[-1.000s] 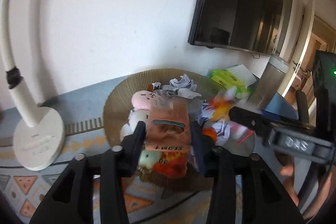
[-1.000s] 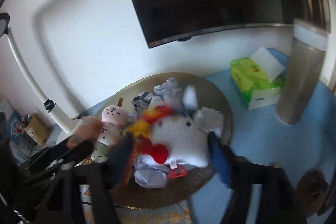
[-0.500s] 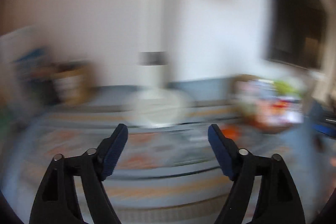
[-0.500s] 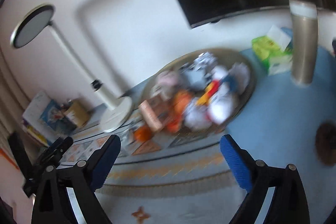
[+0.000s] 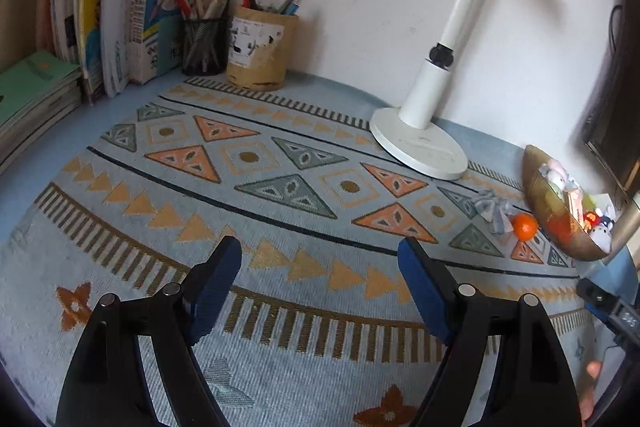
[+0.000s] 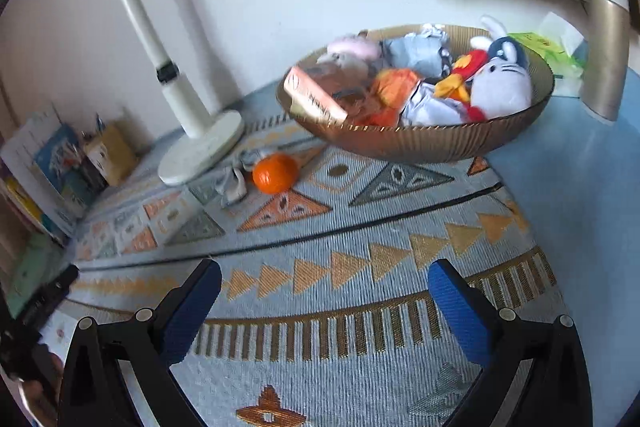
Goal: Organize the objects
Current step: 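Move both open tools back over the rug toward the orange, then grasp the grey plaid bow cloth with the left tool while the right tool grasps the orange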
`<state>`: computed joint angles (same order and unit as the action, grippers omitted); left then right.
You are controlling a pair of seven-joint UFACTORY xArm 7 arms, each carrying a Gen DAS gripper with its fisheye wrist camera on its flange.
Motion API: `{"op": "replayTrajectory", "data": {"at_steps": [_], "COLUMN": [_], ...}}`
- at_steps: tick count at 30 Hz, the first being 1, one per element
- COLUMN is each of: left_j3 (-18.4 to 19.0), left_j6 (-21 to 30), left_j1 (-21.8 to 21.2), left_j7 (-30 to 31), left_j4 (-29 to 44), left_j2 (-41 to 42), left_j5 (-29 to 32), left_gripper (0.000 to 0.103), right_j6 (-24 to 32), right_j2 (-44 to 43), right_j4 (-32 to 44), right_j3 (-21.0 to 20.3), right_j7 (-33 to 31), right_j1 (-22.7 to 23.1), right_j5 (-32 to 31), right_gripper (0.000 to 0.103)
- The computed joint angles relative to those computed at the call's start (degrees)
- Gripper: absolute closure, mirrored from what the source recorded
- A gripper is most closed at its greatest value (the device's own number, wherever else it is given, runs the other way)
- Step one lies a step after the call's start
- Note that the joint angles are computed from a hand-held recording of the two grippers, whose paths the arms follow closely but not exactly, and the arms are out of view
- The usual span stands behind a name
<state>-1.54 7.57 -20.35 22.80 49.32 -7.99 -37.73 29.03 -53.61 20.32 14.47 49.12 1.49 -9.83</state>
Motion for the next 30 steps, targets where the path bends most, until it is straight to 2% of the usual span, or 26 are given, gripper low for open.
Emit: {"op": "replayTrajectory", "data": {"at_steps": [1, 3, 6, 8, 10, 11, 12, 14, 16, 17, 18, 20, 22, 24, 25, 26, 27, 30], "left_j3": [0.17, -0.96, -1.93, -2.06, -1.34, -3.30, -3.16, 0.36, 0.08, -0.56, -1.57, -4.34, -6.58, -8.36, -9.04, -9.60, -10.25, -12.00], "left_j6": [-0.10, -1.56, -2.57, -2.10, -1.03, -0.46, 0.72, 8.63, 16.88, 20.82, 22.37, 19.55, 17.98, 18.90, 19.04, 19.06, 19.22, 20.91], "left_j1": [-0.48, -0.08, 0.18, 0.74, 0.62, 2.79, 2.56, -1.42, -1.31, -1.04, -0.64, -0.49, -0.36, -0.43, -0.40, -0.71, -0.72, -0.87], "left_j7": [1.11, 0.17, -2.08, -4.51, -6.99, -8.29, -7.20, 1.90, 9.11, 12.41, 13.85, 14.75, 13.83, 12.72, 12.23, 11.25, 10.92, 10.35], "left_j4": [-0.08, -0.93, -1.75, -1.54, -0.99, -0.74, -0.14, 3.63, 8.29, 11.38, 13.46, 16.48, 19.81, 24.75, 26.56, 28.70, 30.26, 35.59], "left_j2": [-0.12, -0.53, -0.98, -0.75, -0.29, -0.09, 0.21, 1.48, 3.39, 4.91, 6.07, 8.77, 12.19, 16.69, 18.34, 20.38, 21.86, 26.59], "left_j5": [-0.73, 1.88, 6.73, 9.39, 11.68, 13.01, 12.73, 7.56, 4.97, 5.65, 7.37, 12.87, 17.48, 19.83, 20.45, 21.48, 21.75, 21.77], "left_gripper": [0.024, 0.024, 0.024, 0.024, 0.024, 0.024, 0.024, 0.024, 0.024, 0.024, 0.024, 0.024, 0.024, 0.024, 0.024, 0.024, 0.024, 0.025], "right_j6": [0.75, 1.39, 3.92, 4.64, 1.04, 0.61, 0.54, 0.15, -1.48, -2.45, -2.53, -1.74, -4.11, -5.02, -3.40, -2.82, -2.77, -3.31], "right_j2": [0.17, 0.32, 2.16, 3.08, 8.13, 11.00, 13.97, 19.81, 23.45, 25.61, 27.08, 29.68, 31.23, 33.81, 34.96, 34.44, 34.01, 28.53], "right_j4": [0.48, 1.04, 3.03, 4.38, 6.82, 8.54, 10.36, 13.84, 15.67, 16.72, 17.68, 19.67, 20.64, 22.25, 23.44, 23.30, 22.76, 17.82], "right_j3": [1.02, 2.11, 0.79, -1.51, -8.20, -10.12, -11.31, -9.32, -7.55, -6.91, -6.23, -4.92, -3.50, -5.10, -5.22, -3.98, -5.09, -9.86], "right_j7": [0.37, 0.52, -0.99, 0.16, -3.29, -5.06, -6.58, -6.38, -5.54, -4.88, -4.04, -1.30, 1.97, 0.06, -0.53, -0.09, -0.53, -5.53], "right_j1": [-0.70, -0.97, 0.16, 1.06, 5.53, 7.05, 7.89, 5.50, 3.53, 2.77, 1.92, 0.09, -1.89, -0.47, -0.24, -1.46, -0.27, 3.79], "right_j5": [-0.62, -1.72, -1.52, 1.24, 6.67, 8.89, 10.62, 10.08, 8.68, 8.10, 7.17, 4.86, 1.22, 1.18, 0.50, -1.88, -1.87, 5.58], "right_gripper": [0.000, 0.000, 0.001, 0.010, 0.013, 0.020, 0.023, 0.032, 0.032, 0.032, 0.032, 0.033, 0.033, 0.050, 0.062, 0.065, 0.065, 0.065]}}
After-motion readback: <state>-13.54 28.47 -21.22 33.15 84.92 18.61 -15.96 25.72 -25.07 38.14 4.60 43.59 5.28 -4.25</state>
